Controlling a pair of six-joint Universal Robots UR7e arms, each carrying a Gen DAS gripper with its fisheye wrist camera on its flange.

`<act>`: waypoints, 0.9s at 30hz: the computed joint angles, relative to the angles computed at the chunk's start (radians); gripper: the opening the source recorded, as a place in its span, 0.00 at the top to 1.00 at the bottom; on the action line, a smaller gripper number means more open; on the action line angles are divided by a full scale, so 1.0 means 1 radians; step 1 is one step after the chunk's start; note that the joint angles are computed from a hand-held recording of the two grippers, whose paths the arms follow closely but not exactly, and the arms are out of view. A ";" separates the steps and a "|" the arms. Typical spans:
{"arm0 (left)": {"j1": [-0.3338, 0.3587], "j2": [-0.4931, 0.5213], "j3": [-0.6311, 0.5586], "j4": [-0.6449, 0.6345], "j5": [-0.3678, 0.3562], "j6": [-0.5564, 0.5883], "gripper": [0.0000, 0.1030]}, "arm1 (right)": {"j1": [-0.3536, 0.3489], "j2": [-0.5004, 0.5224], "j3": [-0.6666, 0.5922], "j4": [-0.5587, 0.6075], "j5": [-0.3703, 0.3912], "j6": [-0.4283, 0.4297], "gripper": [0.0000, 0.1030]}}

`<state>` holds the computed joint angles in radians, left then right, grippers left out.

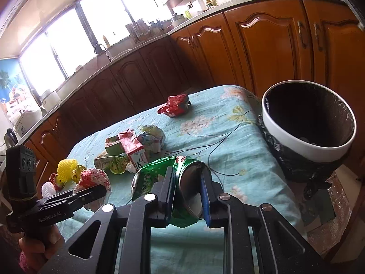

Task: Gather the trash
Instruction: 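Grasp the white-and-red plastic bag with the left tool while the right tool grasps the green can, then carry the bag and can over the trash bin and open both tools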

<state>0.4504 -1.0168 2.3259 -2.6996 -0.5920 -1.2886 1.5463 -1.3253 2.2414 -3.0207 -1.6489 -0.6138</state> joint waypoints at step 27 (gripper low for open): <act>0.132 0.266 -0.300 -0.264 -0.078 0.496 0.68 | -0.125 -0.106 -0.100 -0.001 0.004 -0.015 0.80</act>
